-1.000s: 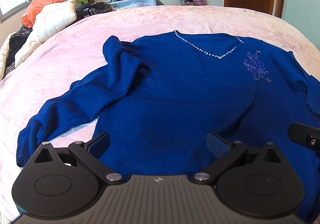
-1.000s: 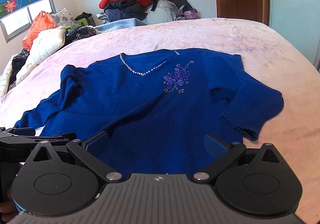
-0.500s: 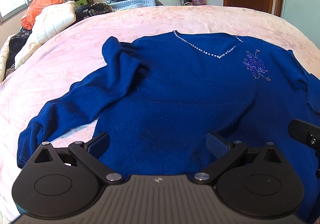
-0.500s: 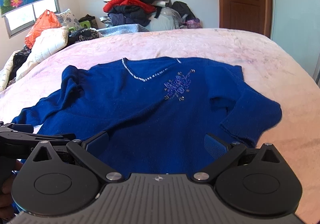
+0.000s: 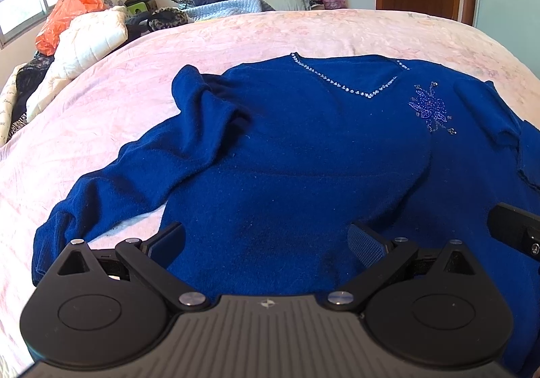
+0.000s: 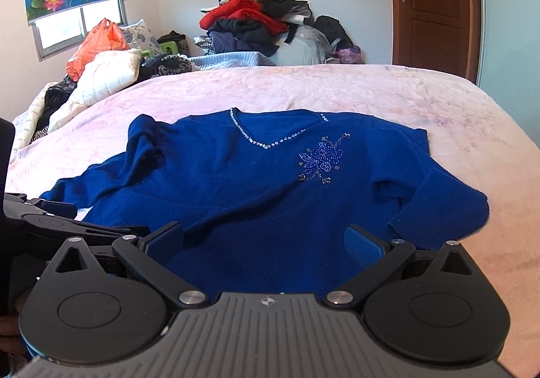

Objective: Fold small clothes
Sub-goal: 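Grasp the blue sweater's sleeve cuff with the right gripper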

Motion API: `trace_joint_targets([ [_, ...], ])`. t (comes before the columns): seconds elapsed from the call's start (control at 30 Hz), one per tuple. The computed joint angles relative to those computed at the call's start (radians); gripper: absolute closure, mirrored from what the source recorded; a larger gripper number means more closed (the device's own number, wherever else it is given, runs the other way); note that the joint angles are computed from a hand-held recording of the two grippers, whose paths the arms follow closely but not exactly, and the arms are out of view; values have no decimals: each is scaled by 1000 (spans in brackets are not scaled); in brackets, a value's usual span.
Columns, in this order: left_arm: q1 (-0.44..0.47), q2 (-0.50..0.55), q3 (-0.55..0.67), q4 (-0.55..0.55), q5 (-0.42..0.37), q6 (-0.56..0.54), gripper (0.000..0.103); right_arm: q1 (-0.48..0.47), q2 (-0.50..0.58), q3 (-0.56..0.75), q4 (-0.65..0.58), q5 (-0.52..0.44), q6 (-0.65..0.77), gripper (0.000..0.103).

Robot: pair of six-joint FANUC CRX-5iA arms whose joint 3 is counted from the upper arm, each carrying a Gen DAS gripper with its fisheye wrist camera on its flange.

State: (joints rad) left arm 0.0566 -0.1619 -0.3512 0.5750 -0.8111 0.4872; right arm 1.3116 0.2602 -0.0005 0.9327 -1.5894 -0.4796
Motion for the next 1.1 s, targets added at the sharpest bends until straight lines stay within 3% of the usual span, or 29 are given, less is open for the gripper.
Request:
trace_joint_targets([
  [0.3,-2,10,16,-24,-15,29,0,8,-6,-17,-11,-1,8,1],
  [0.53,-15,11,22,-40,-24,42,0,15,1,-18,2,-30,19,9],
  [0.83,-44,10,31,-59,-38,60,0,30,-20,-54,-4,-44,-19,10],
  [1.1,-88,-1,23,-31,-42,21,0,50,-61,-111,-87,-154,-68,10],
])
